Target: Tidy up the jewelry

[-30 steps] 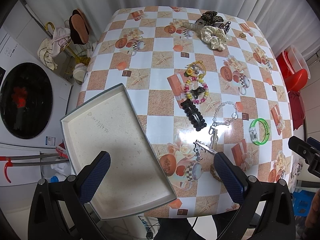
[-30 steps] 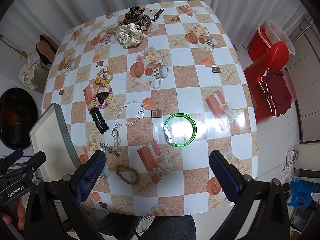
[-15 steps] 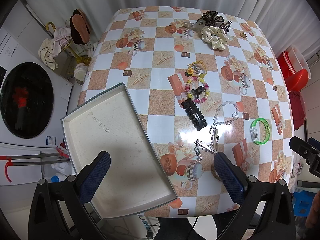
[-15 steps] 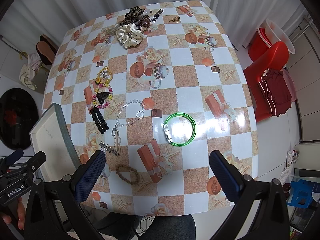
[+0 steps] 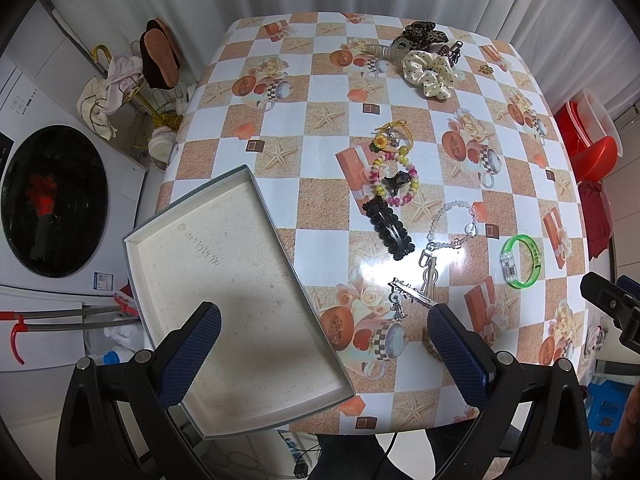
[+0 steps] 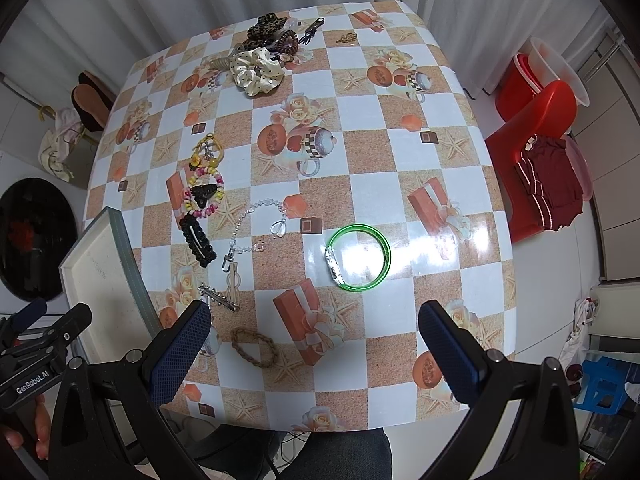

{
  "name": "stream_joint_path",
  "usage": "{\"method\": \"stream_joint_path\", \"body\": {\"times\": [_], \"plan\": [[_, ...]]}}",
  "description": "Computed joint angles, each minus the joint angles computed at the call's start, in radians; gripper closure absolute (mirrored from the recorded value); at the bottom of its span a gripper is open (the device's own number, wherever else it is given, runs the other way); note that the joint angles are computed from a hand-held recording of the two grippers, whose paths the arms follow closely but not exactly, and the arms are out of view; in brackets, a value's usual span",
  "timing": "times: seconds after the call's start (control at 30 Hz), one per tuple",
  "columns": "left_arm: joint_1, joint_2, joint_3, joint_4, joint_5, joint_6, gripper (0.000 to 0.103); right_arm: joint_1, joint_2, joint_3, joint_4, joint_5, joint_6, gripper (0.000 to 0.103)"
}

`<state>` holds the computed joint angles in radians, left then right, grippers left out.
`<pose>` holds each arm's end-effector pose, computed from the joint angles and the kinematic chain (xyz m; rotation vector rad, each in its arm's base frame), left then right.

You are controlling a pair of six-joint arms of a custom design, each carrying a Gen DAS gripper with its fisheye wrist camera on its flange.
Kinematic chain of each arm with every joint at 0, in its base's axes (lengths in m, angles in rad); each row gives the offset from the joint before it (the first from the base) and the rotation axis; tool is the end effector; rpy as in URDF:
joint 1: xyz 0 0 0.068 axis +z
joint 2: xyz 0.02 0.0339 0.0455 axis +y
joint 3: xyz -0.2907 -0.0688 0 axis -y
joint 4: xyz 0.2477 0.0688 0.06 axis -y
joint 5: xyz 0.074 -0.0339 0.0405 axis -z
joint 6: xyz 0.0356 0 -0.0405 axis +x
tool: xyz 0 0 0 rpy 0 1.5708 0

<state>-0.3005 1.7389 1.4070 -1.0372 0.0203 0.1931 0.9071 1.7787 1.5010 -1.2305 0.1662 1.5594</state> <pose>0.3287 -0.1026 0.2687 0.7214 2.8511 -0.0458 0.2150 0.2654 0.2788 0.9570 2.8054 0.0058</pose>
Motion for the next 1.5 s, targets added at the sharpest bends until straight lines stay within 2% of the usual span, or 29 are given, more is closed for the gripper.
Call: {"method": "stream_joint_path", "body": {"times": [1.5], "plan": [[0.015,0.003,-0.002,-0.011,0.002,0.016,0.000,-0.009,-0.002,-0.025,0.025,-0.012,-0.006,0.000]]}}
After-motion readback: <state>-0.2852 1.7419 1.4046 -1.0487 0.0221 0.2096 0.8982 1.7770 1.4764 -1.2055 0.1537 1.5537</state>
